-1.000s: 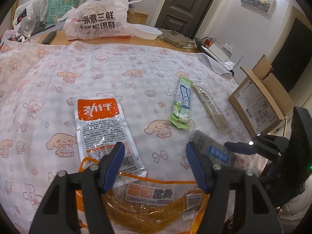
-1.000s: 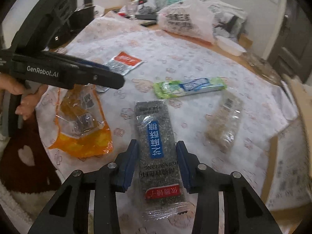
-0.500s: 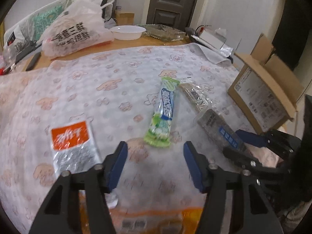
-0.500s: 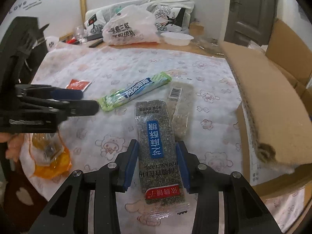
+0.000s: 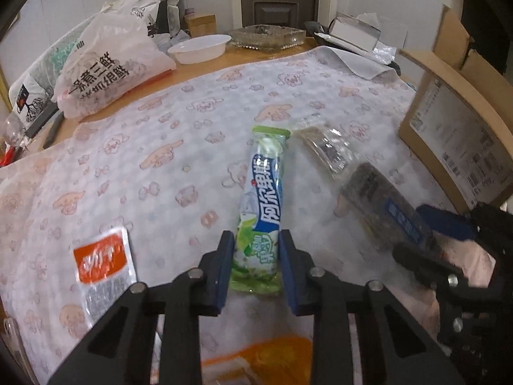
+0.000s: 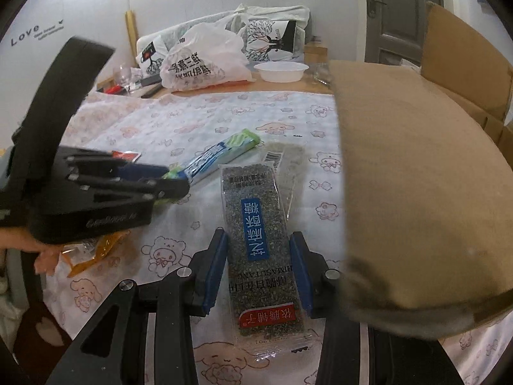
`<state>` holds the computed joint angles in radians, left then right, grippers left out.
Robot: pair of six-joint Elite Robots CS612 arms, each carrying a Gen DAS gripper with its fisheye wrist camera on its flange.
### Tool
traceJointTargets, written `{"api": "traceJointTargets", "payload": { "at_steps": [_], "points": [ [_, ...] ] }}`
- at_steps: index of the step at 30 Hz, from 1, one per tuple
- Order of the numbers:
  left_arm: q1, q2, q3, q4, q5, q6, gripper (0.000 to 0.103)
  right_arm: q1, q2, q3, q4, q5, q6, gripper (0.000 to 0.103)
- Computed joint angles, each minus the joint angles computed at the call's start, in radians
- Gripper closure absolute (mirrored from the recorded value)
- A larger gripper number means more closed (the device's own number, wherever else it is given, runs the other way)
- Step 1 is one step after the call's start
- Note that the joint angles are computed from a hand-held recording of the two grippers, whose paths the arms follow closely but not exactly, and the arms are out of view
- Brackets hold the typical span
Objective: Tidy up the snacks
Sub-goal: 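Lift both snacks and carry them into the cardboard box with both grippers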
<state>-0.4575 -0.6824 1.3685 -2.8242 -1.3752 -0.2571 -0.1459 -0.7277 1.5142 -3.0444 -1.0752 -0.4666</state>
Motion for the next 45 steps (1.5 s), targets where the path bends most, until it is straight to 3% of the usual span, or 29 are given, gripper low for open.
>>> {"api": "traceJointTargets", "payload": {
  "at_steps": [9,18,32,37,45],
  "points": [
    [-0.037,-0.057,0.108,-0.045,-0.003,-0.067,0.079,-0.004,-0.018,0.047,-0.049,-0.023,-0.002,0.068],
    [-0.076,-0.095,0.188,-0.079,0.013,-0.105,0.079,-0.037,-0.059,0.108,0.022,0.051,-0.03,0.068],
    [-0.079,-0.048,0.097,-0.026,0.077,-0.119,0.073,-0.053,-0.049,0.099,0.066,0.114,-0.238,0.065],
    [-0.076,-0.033,0.072,-0.026,0.086,-0.106,0.079,-0.055,-0.04,0.089,0.067,0.136,-0.265,0.065],
    [-0.075,-0.033,0.075,-0.037,0.082,-0.12,0.08,-0.057,-0.036,0.091,0.041,0.145,-0.243,0.068]
  ]
}}
